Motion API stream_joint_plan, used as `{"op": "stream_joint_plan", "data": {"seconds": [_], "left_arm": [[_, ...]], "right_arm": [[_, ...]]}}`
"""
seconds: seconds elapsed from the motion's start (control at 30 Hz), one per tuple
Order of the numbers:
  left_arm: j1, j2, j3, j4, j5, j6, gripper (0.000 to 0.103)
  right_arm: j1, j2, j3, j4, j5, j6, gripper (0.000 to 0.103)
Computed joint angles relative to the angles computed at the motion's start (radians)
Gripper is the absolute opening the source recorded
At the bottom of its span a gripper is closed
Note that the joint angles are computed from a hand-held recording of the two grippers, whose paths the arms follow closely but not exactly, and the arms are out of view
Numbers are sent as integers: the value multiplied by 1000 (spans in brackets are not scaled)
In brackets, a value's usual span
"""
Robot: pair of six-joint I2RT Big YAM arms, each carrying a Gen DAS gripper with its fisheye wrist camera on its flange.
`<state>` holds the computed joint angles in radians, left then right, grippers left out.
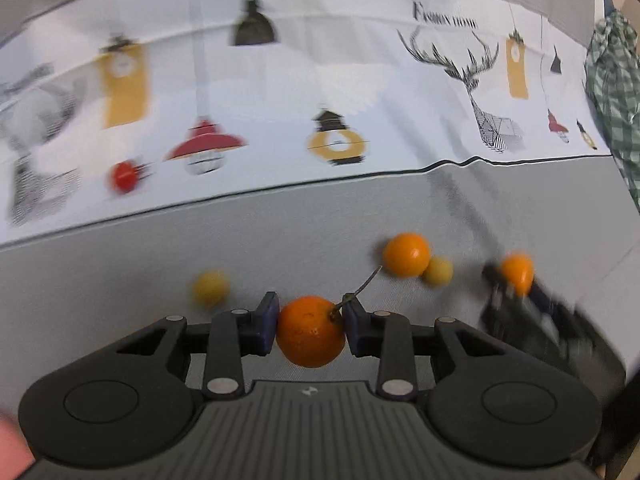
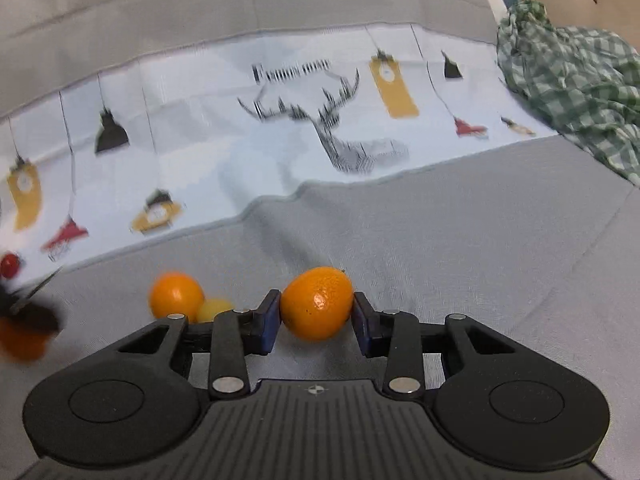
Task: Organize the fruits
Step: 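Grasp a mandarin with right tool while left tool grasps another mandarin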
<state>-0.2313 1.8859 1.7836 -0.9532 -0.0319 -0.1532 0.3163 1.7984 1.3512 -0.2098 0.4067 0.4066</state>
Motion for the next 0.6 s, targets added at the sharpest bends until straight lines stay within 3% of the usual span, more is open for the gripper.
{"op": "stream_joint_plan", "data": {"seconds": [0.13,0.3,0.47,0.6], "left_arm": [[35,-207,-203,-5,-39,-19,38],[99,-473,-413,-53,-105,-10,38],[158,-696,-568,-119,-120,25,38],[205,-857,-666,-167,-99,44,38]], "right_arm": [[23,-39,-47,69,42,-32,39],[81,-138,-95,-8,74,14,39],[216,-415,-283,-13,103,34,39],[375,-612,-383,-105,90,34,39]]}}
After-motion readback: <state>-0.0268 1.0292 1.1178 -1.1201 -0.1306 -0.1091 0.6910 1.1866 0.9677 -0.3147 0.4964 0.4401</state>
